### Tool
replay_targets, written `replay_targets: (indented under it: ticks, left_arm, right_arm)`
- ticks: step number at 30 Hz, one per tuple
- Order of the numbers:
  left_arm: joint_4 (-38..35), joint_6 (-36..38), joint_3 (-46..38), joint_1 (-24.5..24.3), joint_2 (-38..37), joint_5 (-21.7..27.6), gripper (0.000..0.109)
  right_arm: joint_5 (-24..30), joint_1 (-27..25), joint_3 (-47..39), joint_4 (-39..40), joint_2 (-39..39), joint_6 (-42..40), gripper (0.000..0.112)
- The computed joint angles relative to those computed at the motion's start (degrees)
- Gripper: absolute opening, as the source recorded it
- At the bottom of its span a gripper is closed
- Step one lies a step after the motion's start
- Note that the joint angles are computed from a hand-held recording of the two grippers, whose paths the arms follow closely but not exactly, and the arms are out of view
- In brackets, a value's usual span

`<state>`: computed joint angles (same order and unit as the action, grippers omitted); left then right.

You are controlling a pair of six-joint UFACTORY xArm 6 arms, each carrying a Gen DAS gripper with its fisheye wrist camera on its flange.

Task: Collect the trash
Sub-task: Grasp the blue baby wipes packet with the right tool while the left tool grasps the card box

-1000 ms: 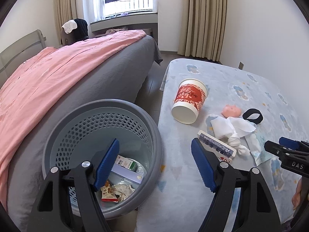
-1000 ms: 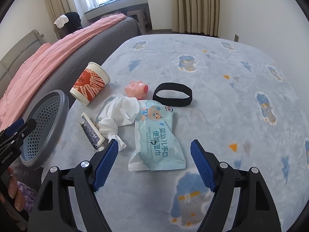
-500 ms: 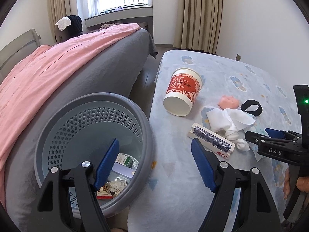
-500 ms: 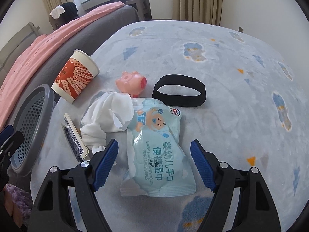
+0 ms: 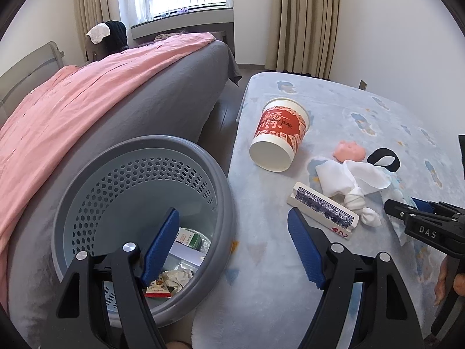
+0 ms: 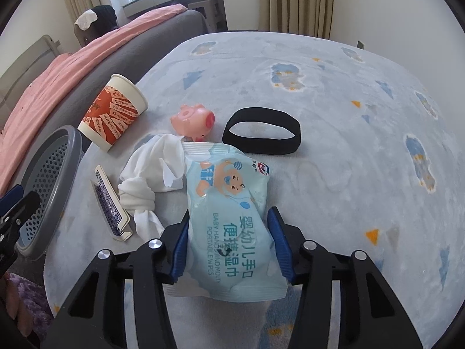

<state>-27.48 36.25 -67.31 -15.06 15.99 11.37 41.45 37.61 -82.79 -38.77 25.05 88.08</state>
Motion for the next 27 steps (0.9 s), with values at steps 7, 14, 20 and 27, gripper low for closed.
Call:
replay_targets:
  ticks: [7,14,20,27]
  left_arm:
    - [1.9,-1.4,1.2,-1.1,-0.3,-0.7,0.074]
    - [4.2,-4.3,1.4,-3.3,-0.5,1.5,0.074]
    - [8.3,-9.6,0.9,-6.2,1.2,3.5,0.074]
    - [19.1,-20.3,-1.5,-7.8,5.0,4.5,0.074]
  right_arm:
    - [0.8,1.6,7.8,-5.6,-7.1,9.1,0.049]
    - [0.5,1.4,12.9,-9.1,-11.8,14.7,0.049]
    - [-2.4,0.6,15.6,-10.9,-14.2,17.1,0.049]
    - [-4.6,0.1,16.9,-13.2,-15.9,18.9,0.049]
